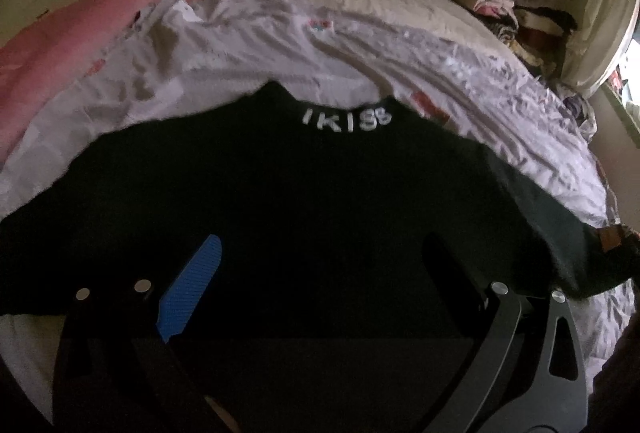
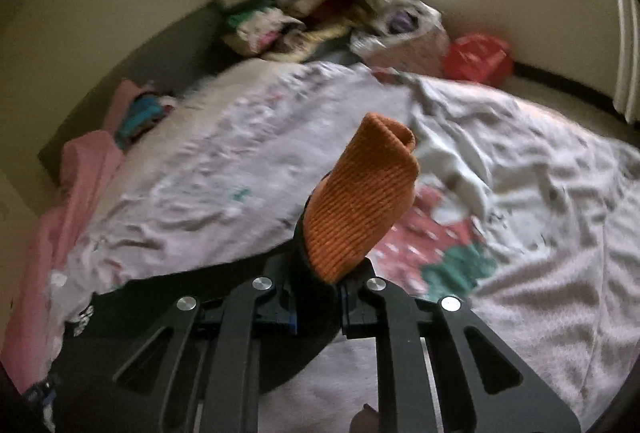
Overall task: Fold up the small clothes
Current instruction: 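Carry the held sleeve with the right gripper across the shirt back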
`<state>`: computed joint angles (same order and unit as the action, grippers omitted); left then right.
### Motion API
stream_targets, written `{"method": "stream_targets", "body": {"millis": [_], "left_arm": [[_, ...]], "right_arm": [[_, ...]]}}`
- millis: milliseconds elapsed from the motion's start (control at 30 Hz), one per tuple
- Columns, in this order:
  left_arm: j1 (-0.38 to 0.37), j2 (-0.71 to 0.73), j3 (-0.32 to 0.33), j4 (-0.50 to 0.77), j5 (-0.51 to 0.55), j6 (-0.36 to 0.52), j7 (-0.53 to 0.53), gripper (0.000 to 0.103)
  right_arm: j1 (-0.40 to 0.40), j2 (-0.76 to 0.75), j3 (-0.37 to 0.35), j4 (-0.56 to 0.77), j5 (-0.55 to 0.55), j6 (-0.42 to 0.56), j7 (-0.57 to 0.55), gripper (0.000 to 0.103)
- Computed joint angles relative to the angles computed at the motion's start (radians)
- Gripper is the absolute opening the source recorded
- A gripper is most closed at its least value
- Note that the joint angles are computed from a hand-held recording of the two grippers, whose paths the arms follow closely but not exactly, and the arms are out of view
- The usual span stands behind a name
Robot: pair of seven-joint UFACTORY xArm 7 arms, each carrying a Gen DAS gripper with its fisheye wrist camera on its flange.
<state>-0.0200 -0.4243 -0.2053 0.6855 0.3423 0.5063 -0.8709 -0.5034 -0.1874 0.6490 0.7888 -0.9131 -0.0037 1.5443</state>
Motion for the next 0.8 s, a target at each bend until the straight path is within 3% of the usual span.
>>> {"method": "stream_targets", "body": {"millis": [133, 333, 800], "left_arm": [[0.003, -0.049, 0.004, -0.007, -0.001, 0.012, 0.011, 0.095], [0.006, -0.122, 0.027, -0.044, -0.044, 0.011, 0.042, 0.095], [0.05, -0.248, 0.082, -0.127, -0.151, 0.009, 0.133, 0.095]], "right_arm": [[0.065, -0.018, -0.019, 0.05, -0.072, 0.007, 0.014, 0.013], [0.128, -0.022, 0.021, 0.148, -0.228, 0.052, 0.08, 0.013], [0.421, 0.175, 0.025, 0.362, -0.308, 0.249, -0.033, 0.013]]}}
